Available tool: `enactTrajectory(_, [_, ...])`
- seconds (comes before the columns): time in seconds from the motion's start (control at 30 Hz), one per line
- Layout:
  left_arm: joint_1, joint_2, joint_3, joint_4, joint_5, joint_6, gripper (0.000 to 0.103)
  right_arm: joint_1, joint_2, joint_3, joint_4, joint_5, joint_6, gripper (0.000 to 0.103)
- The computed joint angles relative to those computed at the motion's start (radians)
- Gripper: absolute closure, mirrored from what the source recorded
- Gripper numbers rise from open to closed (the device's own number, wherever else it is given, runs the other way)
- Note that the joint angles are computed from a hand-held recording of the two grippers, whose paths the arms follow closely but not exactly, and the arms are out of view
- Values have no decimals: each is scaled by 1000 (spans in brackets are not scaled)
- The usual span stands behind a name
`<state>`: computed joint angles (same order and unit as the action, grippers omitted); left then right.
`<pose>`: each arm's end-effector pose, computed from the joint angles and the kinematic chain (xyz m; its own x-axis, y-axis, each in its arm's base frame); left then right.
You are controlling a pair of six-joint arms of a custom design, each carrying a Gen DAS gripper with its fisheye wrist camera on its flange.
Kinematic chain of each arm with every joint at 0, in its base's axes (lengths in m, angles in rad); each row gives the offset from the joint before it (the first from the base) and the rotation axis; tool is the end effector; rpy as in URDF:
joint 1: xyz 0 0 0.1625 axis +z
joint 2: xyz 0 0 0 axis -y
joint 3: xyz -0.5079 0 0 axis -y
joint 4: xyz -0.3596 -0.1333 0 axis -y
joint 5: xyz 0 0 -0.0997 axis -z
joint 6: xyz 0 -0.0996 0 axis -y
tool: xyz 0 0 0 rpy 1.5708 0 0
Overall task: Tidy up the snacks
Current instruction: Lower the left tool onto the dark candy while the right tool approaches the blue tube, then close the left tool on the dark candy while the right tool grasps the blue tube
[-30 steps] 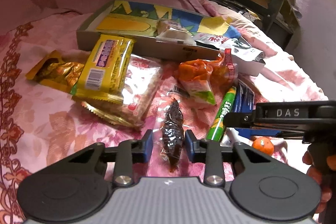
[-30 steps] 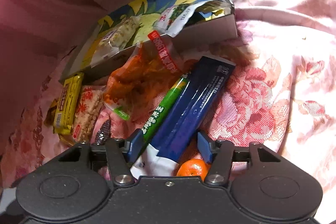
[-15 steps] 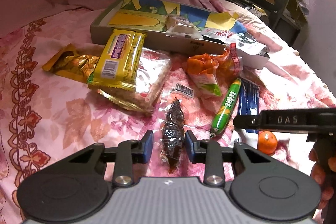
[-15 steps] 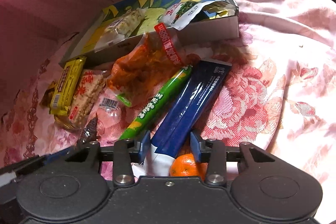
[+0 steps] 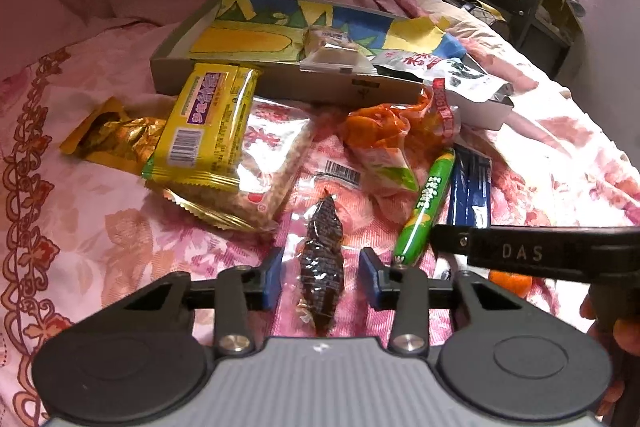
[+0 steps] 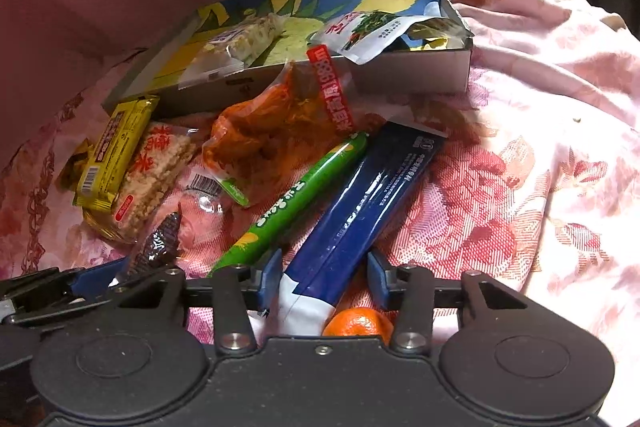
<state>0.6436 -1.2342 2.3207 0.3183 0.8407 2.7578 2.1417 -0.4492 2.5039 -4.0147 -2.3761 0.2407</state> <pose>-0.0794 -0.3093 0.2340 -0.7918 0.2698 -0.5481 0.5311 0.7472 -0.3995 0.2726 -0.3106 0.0387 -0.8290 0.0455 0.5574 -0.3113 0.7904 -0.5275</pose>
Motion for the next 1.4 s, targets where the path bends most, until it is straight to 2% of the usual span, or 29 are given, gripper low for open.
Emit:
enactTrajectory(0.07, [-11, -6, 7, 6, -13, -15, 71, -3, -4, 7, -6, 11, 6, 61])
enactTrajectory(0.17, [-10, -22, 4, 28, -1, -54, 71, -1, -9, 16, -9, 24, 13, 63])
enactTrajectory(0.33, [-47, -33, 24, 49, -19, -116, 71, 1, -15, 38, -32, 52, 31, 65])
enactTrajectory(0.57, [-61, -83, 31, 70, -7, -189, 71, -5, -16, 77, -127, 102, 77, 68])
enactTrajectory(0.8, [-128, -106, 53, 102, -39, -269, 72, 13, -12, 113, -227, 124, 85, 73])
enactTrajectory(0.87, [-143, -110, 55, 116, -41, -287, 78, 10, -12, 123, -238, 140, 95, 73])
enactTrajectory(0.9, [-151, -110, 57, 124, -44, -297, 88, 9, -12, 128, -244, 147, 101, 73])
enactTrajectory(0.93, [-157, -111, 57, 132, -43, -305, 92, 8, -11, 132, -252, 153, 106, 73])
enactTrajectory(1.17, [-178, -98, 72, 167, -39, -368, 92, 15, -6, 151, -294, 162, 125, 78])
enactTrajectory(1.4, [-197, -98, 83, 178, -34, -391, 94, 23, -3, 174, -325, 175, 150, 79])
